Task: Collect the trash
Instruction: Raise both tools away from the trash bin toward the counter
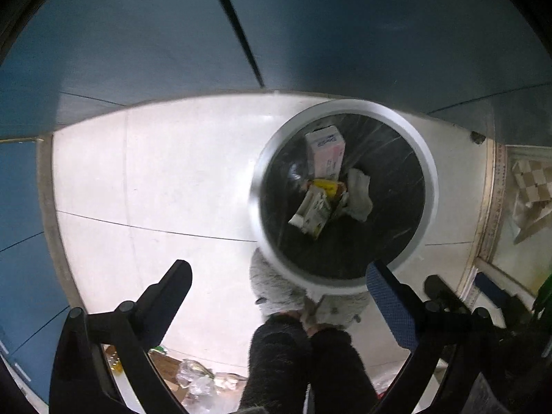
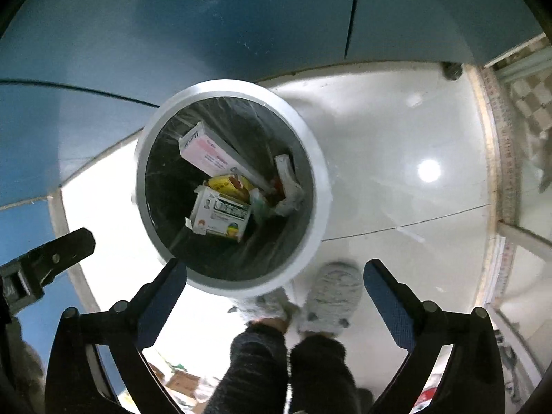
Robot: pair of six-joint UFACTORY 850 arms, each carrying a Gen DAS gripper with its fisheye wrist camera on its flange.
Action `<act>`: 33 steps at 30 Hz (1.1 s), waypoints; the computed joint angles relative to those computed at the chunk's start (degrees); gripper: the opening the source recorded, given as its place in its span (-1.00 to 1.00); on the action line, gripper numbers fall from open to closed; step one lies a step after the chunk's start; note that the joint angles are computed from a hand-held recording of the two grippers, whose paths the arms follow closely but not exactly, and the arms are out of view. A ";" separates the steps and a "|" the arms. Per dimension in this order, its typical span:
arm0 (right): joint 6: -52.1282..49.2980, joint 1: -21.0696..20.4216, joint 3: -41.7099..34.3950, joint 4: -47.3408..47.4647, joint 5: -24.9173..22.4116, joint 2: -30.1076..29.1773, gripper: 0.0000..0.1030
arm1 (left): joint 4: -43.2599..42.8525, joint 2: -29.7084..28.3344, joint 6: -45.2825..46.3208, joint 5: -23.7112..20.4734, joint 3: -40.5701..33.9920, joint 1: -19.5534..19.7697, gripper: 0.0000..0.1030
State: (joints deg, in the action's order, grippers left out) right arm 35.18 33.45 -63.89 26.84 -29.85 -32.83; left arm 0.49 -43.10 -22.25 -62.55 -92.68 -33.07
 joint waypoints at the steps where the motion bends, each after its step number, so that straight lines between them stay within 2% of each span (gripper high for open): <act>1: 2.11 0.32 -0.26 -2.53 -0.80 0.51 1.00 | 0.75 1.13 -0.30 -0.18 0.79 -0.22 1.00; 3: 6.71 1.05 -0.90 -8.16 -3.26 1.94 1.00 | 2.07 2.87 -0.75 -0.58 1.92 -0.69 1.00; 10: 12.26 1.99 -1.48 -13.76 -10.65 9.37 1.00 | 2.37 8.90 -0.30 -4.16 3.40 -1.71 1.00; 16: 17.89 3.17 -3.86 -19.89 -18.33 16.59 1.00 | 2.44 13.19 -0.46 -8.67 1.19 -2.53 1.00; 26: 22.33 4.24 -14.57 -23.13 -33.83 23.45 1.00 | 0.92 17.81 -0.71 -18.55 -8.18 -3.13 1.00; 31: 24.93 5.45 -23.21 -23.04 -41.61 23.87 1.00 | 0.36 18.54 1.52 -22.28 -13.81 -2.95 1.00; 33: 26.16 6.04 -27.21 -23.26 -44.43 23.49 1.00 | 0.80 17.67 3.03 -24.64 -18.63 -2.53 1.00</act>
